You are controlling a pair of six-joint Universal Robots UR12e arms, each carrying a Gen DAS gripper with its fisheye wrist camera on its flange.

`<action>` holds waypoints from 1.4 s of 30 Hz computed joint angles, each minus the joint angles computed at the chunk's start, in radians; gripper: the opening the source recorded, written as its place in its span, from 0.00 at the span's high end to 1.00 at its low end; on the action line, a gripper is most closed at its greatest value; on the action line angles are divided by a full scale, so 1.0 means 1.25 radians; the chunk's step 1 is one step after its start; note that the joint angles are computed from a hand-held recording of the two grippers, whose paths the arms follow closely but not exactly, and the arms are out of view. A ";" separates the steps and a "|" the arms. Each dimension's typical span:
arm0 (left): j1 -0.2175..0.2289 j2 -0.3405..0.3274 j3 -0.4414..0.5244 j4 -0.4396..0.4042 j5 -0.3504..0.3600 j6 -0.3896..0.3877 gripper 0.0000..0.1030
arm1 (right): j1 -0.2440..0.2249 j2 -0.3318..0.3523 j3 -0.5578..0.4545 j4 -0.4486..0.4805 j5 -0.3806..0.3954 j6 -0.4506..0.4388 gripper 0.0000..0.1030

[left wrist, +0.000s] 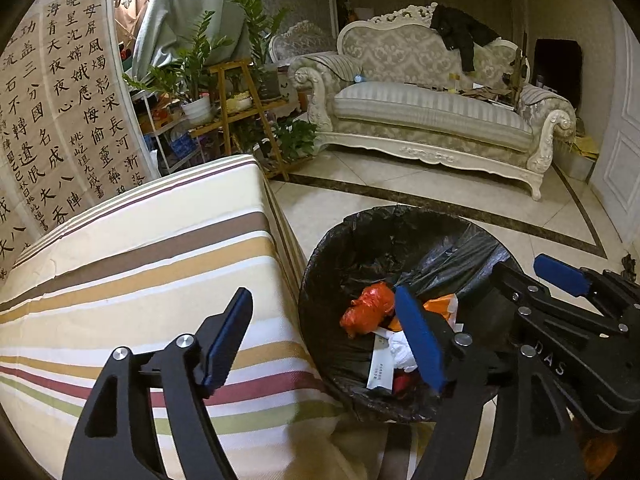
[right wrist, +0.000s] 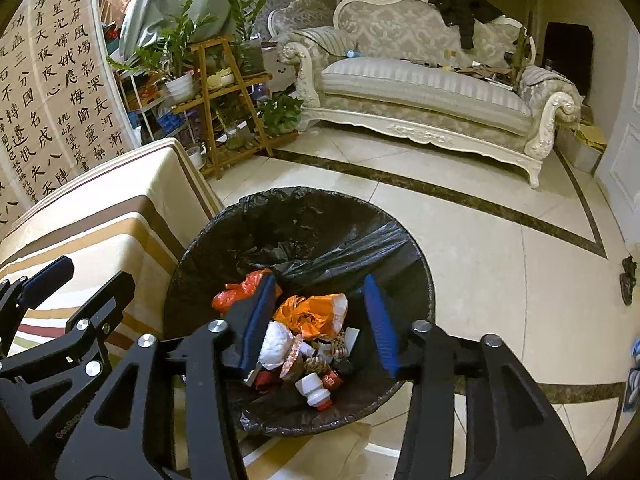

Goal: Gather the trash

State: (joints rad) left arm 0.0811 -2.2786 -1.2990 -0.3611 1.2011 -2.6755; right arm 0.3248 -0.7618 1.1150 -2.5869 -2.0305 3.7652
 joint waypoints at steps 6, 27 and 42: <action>0.008 0.015 -0.022 0.027 -0.010 -0.008 0.26 | 0.006 -0.016 0.021 -0.018 -0.016 0.005 0.48; 0.040 0.068 -0.103 0.106 -0.036 -0.049 0.21 | 0.041 -0.060 0.084 -0.084 -0.077 -0.024 0.41; 0.046 0.073 -0.111 0.112 -0.041 -0.055 0.21 | 0.043 -0.066 0.095 -0.087 -0.082 -0.022 0.40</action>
